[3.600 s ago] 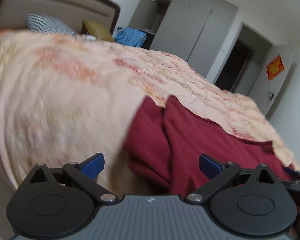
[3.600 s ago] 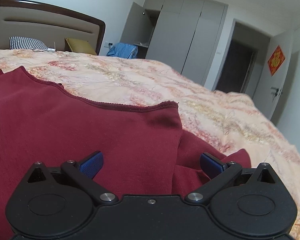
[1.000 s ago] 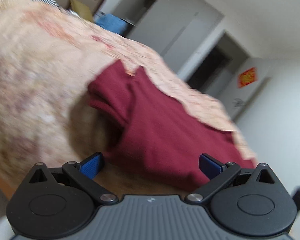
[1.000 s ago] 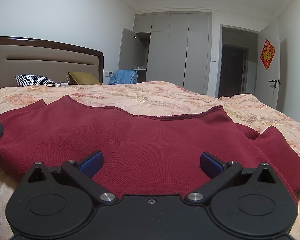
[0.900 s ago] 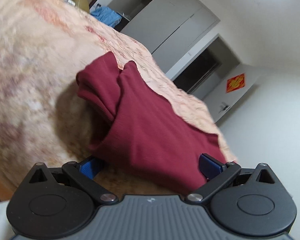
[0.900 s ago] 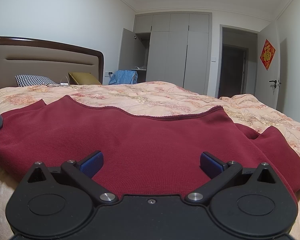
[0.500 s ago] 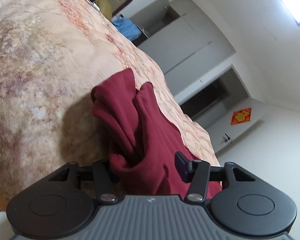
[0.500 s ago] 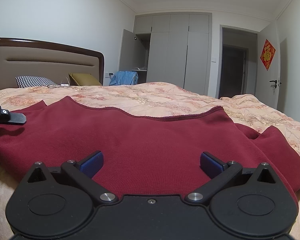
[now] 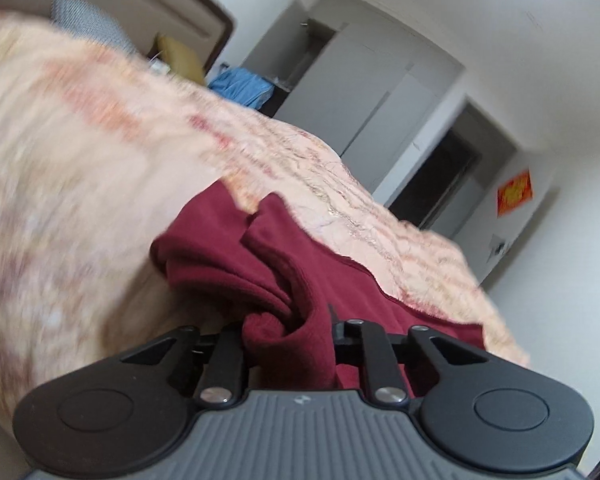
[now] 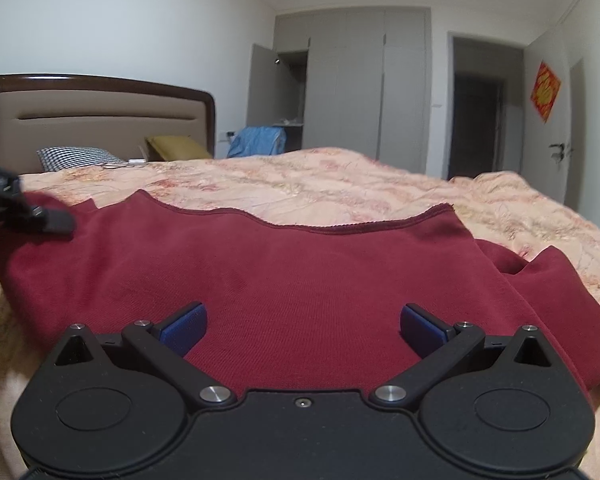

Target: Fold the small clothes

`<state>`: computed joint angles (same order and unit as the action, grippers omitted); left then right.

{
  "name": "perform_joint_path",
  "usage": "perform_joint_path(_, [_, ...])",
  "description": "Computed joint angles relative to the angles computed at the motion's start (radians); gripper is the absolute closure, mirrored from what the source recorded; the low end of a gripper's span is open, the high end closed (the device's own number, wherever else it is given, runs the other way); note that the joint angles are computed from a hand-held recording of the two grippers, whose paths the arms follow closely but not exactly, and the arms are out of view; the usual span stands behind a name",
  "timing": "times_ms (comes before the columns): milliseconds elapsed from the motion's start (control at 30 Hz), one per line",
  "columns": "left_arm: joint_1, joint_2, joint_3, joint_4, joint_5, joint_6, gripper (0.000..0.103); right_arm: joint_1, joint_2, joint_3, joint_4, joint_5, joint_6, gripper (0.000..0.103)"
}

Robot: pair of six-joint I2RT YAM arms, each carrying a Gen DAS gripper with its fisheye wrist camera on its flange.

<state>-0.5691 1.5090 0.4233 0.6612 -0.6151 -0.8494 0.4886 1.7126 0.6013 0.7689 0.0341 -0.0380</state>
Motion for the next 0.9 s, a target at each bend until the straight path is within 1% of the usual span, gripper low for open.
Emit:
perform_joint_path(100, [-0.044, -0.025, 0.127, -0.195, -0.051, 0.089, 0.088, -0.029, -0.093, -0.043, -0.051, -0.009, -0.044, 0.0])
perform_joint_path(200, [-0.071, 0.007, 0.288, -0.341, -0.065, 0.174, 0.089, -0.083, -0.221, -0.126, -0.076, -0.047, -0.108, 0.0])
perform_joint_path(267, [-0.094, 0.054, 0.4, -0.411, -0.072, 0.233, 0.089, -0.131, -0.312, -0.184, -0.101, -0.067, -0.146, 0.0])
perform_joint_path(300, [-0.106, 0.082, 0.456, -0.435, -0.07, 0.264, 0.089, -0.159, -0.359, -0.212, -0.121, -0.077, -0.164, 0.0])
perform_joint_path(467, [-0.184, 0.255, 0.718, -0.477, -0.024, 0.398, 0.089, -0.32, -0.534, -0.318, -0.232, -0.112, -0.218, 0.0])
perform_joint_path(533, [-0.214, 0.345, 0.834, -0.506, 0.008, 0.46, 0.089, -0.388, -0.561, -0.348, -0.255, -0.117, -0.232, 0.0])
perform_joint_path(633, [-0.25, 0.484, 1.011, -0.598, 0.083, 0.541, 0.089, -0.482, -0.551, -0.375, -0.269, -0.141, -0.234, 0.0])
perform_joint_path(700, [-0.264, 0.569, 1.126, -0.684, 0.147, 0.548, 0.089, -0.525, -0.528, -0.38, -0.264, -0.158, -0.222, 0.0])
perform_joint_path(767, [-0.269, 0.638, 1.209, -0.757, 0.182, 0.529, 0.088, -0.548, -0.514, -0.397, -0.235, -0.164, -0.206, 0.0])
perform_joint_path(833, [-0.269, 0.666, 1.223, -0.769, 0.2, 0.504, 0.085, -0.551, -0.488, -0.4, -0.207, -0.167, -0.185, 0.0])
perform_joint_path(867, [-0.269, 0.666, 1.21, -0.755, 0.212, 0.489, 0.081, -0.547, -0.473, -0.396, -0.194, -0.164, -0.177, 0.0])
perform_joint_path(900, [-0.266, 0.65, 1.168, -0.721, 0.223, 0.473, 0.08, -0.541, -0.458, -0.394, -0.177, -0.158, -0.172, 0.0])
